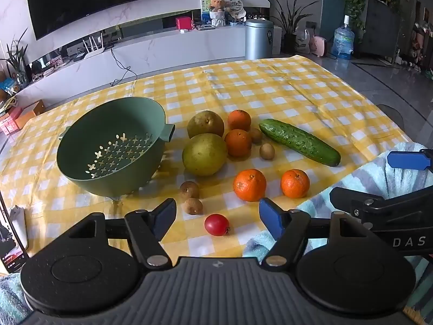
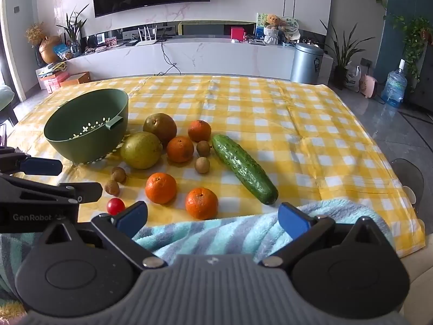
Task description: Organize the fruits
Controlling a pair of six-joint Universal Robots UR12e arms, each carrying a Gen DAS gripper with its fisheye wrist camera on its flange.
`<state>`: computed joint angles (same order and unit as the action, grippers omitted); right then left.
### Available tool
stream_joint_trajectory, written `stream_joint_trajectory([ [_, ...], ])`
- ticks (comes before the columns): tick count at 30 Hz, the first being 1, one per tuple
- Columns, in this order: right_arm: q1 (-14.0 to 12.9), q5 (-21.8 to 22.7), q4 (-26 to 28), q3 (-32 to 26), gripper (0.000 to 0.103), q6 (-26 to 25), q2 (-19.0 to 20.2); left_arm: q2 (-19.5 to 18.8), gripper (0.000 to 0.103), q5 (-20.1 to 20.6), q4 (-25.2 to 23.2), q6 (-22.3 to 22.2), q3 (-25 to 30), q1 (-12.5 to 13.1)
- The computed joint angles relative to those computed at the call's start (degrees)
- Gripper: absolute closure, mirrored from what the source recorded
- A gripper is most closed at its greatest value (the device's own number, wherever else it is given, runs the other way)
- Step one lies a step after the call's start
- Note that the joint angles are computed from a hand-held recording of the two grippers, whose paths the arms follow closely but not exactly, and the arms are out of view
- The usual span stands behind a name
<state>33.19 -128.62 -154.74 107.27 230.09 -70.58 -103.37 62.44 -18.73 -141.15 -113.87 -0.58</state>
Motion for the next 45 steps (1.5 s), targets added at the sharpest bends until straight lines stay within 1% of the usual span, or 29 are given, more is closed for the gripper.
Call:
stream_joint_trajectory([
  [8, -0.1, 0.3, 0.6, -0.2, 0.004, 0.0, 0.0, 0.4, 0.021, -0.3, 0.3, -0.3, -0.3, 0.4],
  [9, -0.1, 0.3, 0.6, -0.2, 0.004, -0.1, 0.1, -0.1, 0.021, 0.7, -0.5, -0.4, 0.2, 0.1],
  [16, 0.2, 0.5, 1.1, -0.6, 0.004, 0.4, 0.2, -0.2, 0.021, 1.0, -0.8, -0.7, 0.5, 0.0],
  [22, 0.0, 0.2, -0.6, 0.1, 0.004, 0.5, 0.1, -0.2, 0.021, 1.1, -0.5, -1.0, 0.4, 0.0],
  [45, -0.1, 0.6, -0.6, 0.1, 0.004, 0.1, 0.1, -0.2, 0.021, 1.0, -0.6, -1.0, 0.4, 0.1],
])
